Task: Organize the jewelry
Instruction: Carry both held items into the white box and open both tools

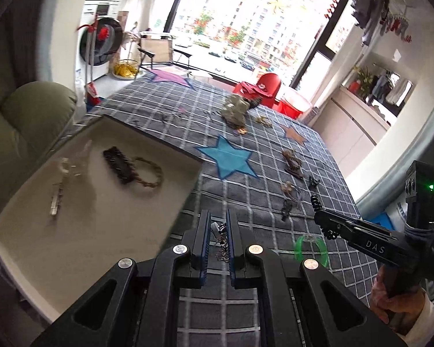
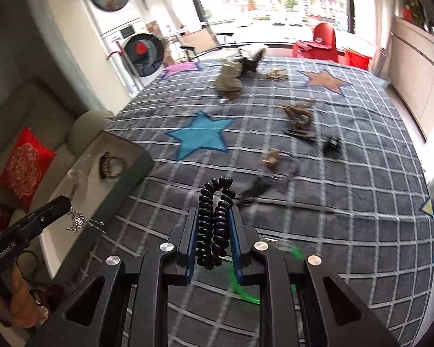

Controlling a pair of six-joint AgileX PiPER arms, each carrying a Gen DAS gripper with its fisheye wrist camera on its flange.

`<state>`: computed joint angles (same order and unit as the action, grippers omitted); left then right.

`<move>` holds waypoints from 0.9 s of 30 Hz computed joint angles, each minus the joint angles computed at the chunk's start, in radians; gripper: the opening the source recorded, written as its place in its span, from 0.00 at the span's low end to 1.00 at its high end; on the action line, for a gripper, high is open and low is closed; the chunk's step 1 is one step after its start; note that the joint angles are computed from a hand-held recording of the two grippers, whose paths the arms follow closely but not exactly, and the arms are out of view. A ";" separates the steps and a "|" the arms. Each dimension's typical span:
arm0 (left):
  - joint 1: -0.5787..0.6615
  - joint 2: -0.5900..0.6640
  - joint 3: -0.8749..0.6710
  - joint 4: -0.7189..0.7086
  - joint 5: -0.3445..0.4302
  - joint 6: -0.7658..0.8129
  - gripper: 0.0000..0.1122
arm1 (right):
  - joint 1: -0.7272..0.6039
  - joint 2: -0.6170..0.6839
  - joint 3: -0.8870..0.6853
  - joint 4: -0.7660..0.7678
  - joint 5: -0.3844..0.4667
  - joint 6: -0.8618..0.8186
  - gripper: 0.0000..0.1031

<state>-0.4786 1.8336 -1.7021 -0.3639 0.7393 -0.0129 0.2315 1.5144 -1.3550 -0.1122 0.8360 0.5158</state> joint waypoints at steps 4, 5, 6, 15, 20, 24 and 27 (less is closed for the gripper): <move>0.050 -0.040 0.060 -0.016 -0.024 0.021 0.11 | 0.063 0.051 -0.081 -0.024 0.025 0.011 0.21; 0.064 -0.049 0.075 -0.018 -0.030 0.026 0.11 | 0.080 0.068 -0.107 -0.027 0.032 0.012 0.21; 0.075 -0.057 0.088 -0.019 -0.036 0.030 0.11 | 0.088 0.079 -0.121 -0.027 0.036 0.011 0.21; 0.210 -0.083 0.176 -0.029 -0.071 0.058 0.11 | 0.192 0.259 -0.361 -0.013 0.103 -0.025 0.21; 0.258 -0.071 0.197 0.018 -0.099 0.028 0.11 | 0.234 0.389 -0.535 0.017 0.159 -0.064 0.21; 0.294 -0.038 0.191 0.032 -0.107 0.015 0.11 | 0.251 0.491 -0.679 0.050 0.209 -0.100 0.21; 0.312 -0.002 0.167 0.053 -0.101 -0.002 0.11 | 0.262 0.592 -0.821 0.086 0.264 -0.125 0.21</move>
<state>-0.1669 1.8321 -1.5348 -0.3113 0.6383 -0.0151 0.4932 2.1060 -2.1755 -0.0263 1.0999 0.3904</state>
